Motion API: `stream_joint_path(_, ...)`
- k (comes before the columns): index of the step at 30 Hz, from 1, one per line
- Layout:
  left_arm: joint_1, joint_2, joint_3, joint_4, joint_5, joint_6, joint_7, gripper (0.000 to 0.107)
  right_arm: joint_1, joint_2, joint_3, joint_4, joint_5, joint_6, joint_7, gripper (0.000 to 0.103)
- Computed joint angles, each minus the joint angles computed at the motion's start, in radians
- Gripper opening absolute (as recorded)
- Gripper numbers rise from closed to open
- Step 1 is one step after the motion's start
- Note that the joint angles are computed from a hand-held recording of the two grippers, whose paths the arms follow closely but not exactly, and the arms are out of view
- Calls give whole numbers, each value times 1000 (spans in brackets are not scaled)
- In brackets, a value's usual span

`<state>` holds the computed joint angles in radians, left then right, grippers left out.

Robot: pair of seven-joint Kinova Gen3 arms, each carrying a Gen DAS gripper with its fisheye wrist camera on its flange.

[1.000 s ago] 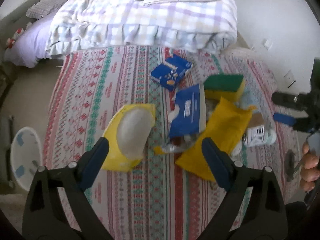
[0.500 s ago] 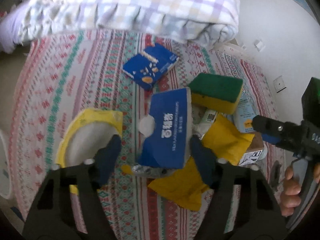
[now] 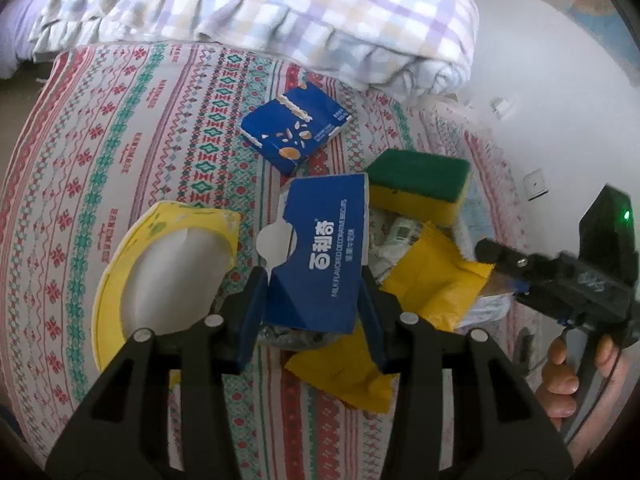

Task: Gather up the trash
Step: 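Grasp the milk carton with the right tool while the left tool grasps the blue tissue box, then lift the milk carton and blue box and carry both over the white wastebasket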

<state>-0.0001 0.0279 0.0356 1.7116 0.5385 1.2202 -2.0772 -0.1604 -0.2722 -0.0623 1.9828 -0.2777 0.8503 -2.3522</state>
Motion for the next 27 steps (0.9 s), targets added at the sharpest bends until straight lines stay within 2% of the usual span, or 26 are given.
stream_joint_path(1,-11,-6,-10,0,21,18,-20,42,-2,-13,3,5,-7,-12,5,27)
stream_joint_path(2,-19,-9,-16,-5,29,35,-33,1,-5,-24,7,9,-14,-14,11,24)
stream_joint_path(6,-54,-6,-42,-18,53,94,-53,2,0,-16,-21,-9,29,13,-1,24)
stream_joint_path(9,-72,-16,-49,-6,55,106,-71,1,15,-10,-48,-15,70,26,-62,34)
stream_joint_path(11,-84,-17,-56,-5,63,122,-85,1,19,-16,-61,-13,96,20,-93,67)
stream_joint_path(12,-86,-21,-56,-1,65,121,-87,1,23,-19,-73,-16,117,25,-114,72)
stream_joint_path(16,-95,-30,-62,4,79,130,-95,0,9,-8,-84,-24,148,49,-146,72)
stream_joint_path(21,-80,-25,-49,10,46,97,-63,0,-16,45,-96,-37,179,77,-180,72)
stream_joint_path(23,-80,-25,-50,10,34,80,-40,6,-19,44,-100,-31,195,75,-208,71)
stream_joint_path(24,-83,-14,-52,3,41,90,-41,31,-21,40,-98,-29,200,75,-214,71)
stream_joint_path(25,-89,-6,-55,-1,50,104,-43,47,-23,35,-100,-28,209,78,-220,70)
stream_joint_path(26,-94,-6,-57,3,60,101,-41,72,-25,33,-104,-29,218,80,-227,70)
stream_joint_path(27,-96,-15,-57,14,64,85,-39,75,-27,32,-108,-32,228,85,-234,70)
